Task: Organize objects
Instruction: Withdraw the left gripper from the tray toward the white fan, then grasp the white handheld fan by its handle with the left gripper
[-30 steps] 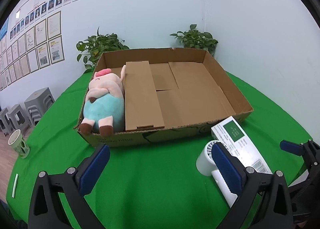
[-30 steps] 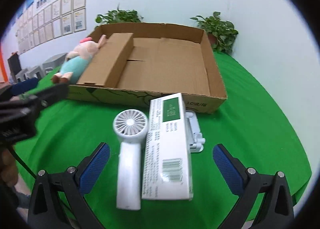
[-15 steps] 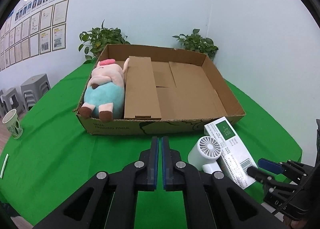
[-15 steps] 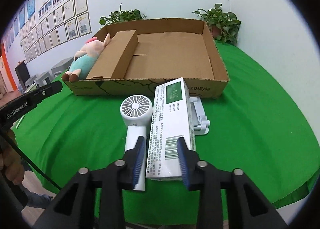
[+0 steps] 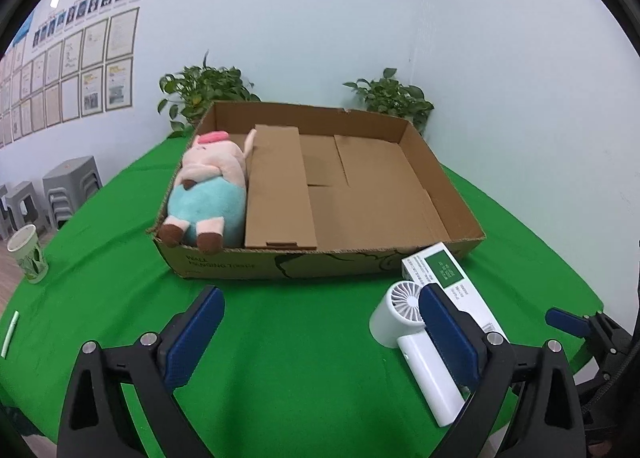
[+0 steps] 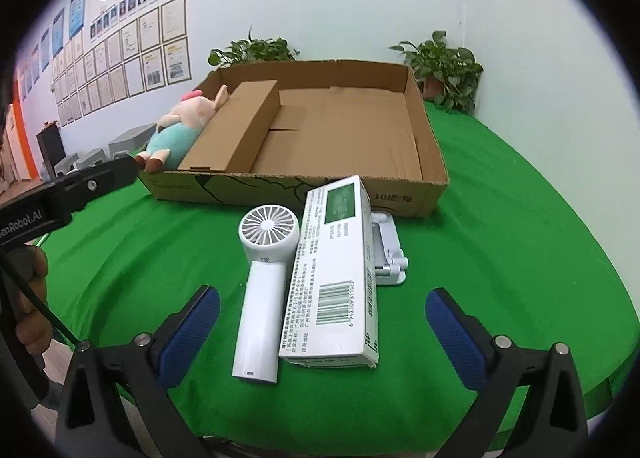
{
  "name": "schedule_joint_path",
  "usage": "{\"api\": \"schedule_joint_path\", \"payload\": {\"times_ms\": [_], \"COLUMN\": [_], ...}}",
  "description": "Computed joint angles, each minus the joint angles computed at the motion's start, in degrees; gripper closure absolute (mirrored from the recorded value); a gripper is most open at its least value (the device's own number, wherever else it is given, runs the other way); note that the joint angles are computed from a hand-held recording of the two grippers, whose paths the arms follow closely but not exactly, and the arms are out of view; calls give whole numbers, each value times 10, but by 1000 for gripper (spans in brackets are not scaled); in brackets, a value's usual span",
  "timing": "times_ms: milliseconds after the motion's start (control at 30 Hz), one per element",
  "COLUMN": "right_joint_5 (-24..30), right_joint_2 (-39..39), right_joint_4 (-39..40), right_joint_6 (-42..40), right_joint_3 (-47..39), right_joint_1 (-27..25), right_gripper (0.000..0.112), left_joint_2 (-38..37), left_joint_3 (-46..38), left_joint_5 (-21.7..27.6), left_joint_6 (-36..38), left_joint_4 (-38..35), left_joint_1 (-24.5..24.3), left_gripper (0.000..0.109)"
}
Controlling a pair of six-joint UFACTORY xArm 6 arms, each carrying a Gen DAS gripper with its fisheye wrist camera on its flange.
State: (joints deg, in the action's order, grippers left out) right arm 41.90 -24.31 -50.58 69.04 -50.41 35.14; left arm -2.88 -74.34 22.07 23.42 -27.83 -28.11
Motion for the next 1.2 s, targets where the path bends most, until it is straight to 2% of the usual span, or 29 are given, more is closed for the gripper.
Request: {"api": "schedule_joint_path", "payload": {"times_ms": [100,233,300,367,400,567,667,733,800,933,967,1000,1100,1200], "right_joint_5": [-39,-77,-135,-161,-166,-205,-193,-181,-174,-137,-125,-116,-111,-117], "right_joint_2": [-10,-32,-37,-30,-31,-33,-1,17,35,66,70,75,81,85], "right_joint_4": [-15,-89,-58,23,36,-4,12,23,62,116,117,117,119,124], "right_joint_6": [5,58,28,-49,-63,-8,-39,-52,-70,-102,-103,-101,-96,-107], "right_joint_3": [15,44,66,84,93,115,88,72,60,36,30,26,19,16], "right_joint_1": [-7,-1,-19,-25,-23,-14,0,6,5,11,15,17,17,25], "right_gripper": [10,10,10,10,10,10,14,21,35,49,59,75,75,75], "left_joint_2": [14,39,59,86,95,165,204,213,215,214,214,215,218,223], "left_joint_3": [-24,-56,-79,-111,-120,-197,-242,-251,-251,-244,-242,-242,-243,-251], "left_joint_5": [52,112,157,220,244,367,436,450,452,454,454,452,454,465], "left_joint_6": [13,0,-1,1,4,11,14,22,27,32,33,33,35,37], "left_joint_4": [-23,-13,-15,-41,-57,-127,-171,-175,-168,-178,-182,-183,-187,-185], "left_joint_1": [7,15,21,32,36,45,47,41,36,39,42,44,51,59], "left_gripper": [10,10,10,10,10,10,10,11,12,13,14,14,15,27]}}
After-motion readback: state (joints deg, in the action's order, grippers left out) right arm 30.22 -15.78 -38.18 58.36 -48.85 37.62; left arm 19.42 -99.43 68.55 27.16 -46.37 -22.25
